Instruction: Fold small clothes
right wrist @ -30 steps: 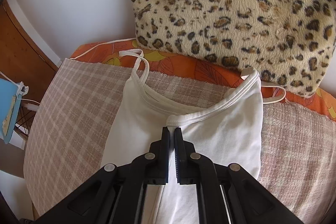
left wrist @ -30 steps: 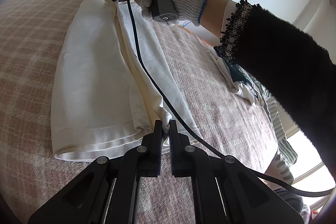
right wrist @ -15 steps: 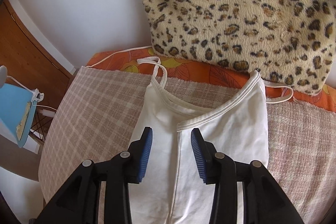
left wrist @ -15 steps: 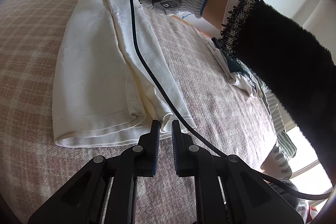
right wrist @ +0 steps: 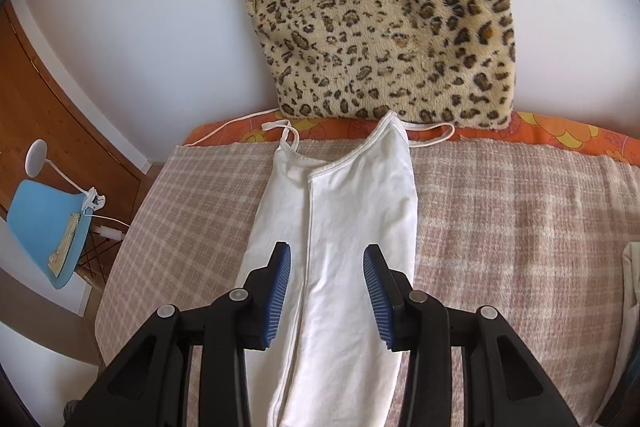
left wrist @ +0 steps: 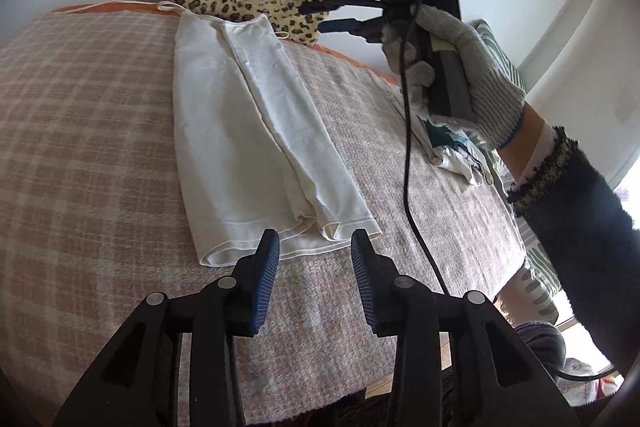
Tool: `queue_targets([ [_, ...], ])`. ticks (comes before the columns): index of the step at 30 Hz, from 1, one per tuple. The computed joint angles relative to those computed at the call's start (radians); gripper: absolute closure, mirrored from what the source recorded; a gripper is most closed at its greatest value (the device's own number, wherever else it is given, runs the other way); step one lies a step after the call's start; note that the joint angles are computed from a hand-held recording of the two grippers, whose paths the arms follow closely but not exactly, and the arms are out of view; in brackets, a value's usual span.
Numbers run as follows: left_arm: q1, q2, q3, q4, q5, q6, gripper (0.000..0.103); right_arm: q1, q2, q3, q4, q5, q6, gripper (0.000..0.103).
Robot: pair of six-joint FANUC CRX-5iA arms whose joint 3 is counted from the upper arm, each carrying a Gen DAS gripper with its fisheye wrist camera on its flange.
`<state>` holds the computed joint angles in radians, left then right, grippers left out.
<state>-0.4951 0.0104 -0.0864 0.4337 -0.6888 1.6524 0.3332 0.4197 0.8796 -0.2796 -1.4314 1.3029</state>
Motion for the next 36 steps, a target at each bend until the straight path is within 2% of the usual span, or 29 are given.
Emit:
queue_targets([
  [5,0.076,0.013,0.007,0.038,-0.059,-0.001,0.067,0.000,-0.208,-0.298,-0.007,0.054,-0.018,0.064],
  [12,0.133,0.085,0.031,0.149,-0.168,-0.029,0.067,-0.014,-0.402,-0.559,-0.087,0.078,-0.091,0.065],
  [19,0.131,0.136,0.017,0.255,-0.181,-0.058,0.068,0.042,-0.506,-0.704,-0.069,0.092,-0.131,0.067],
  [21,0.124,0.147,0.040,0.220,-0.182,-0.058,0.071,0.056,-0.520,-0.733,-0.051,0.096,-0.138,0.068],
  [24,0.117,0.155,0.058,0.190,-0.179,-0.061,0.093,0.068,-0.540,-0.766,-0.037,0.112,-0.136,0.073],
  [26,0.122,0.149,0.035,0.210,-0.160,-0.070,0.097,0.068,-0.542,-0.770,-0.042,0.120,-0.129,0.082],
  [29,0.129,0.127,0.011,0.198,-0.143,-0.076,0.098,0.067,-0.541,-0.773,-0.051,0.127,-0.124,0.097],
  [36,0.146,0.076,-0.051,0.200,-0.124,-0.108,0.098,0.111,-0.553,-0.794,0.024,0.152,-0.139,0.100],
])
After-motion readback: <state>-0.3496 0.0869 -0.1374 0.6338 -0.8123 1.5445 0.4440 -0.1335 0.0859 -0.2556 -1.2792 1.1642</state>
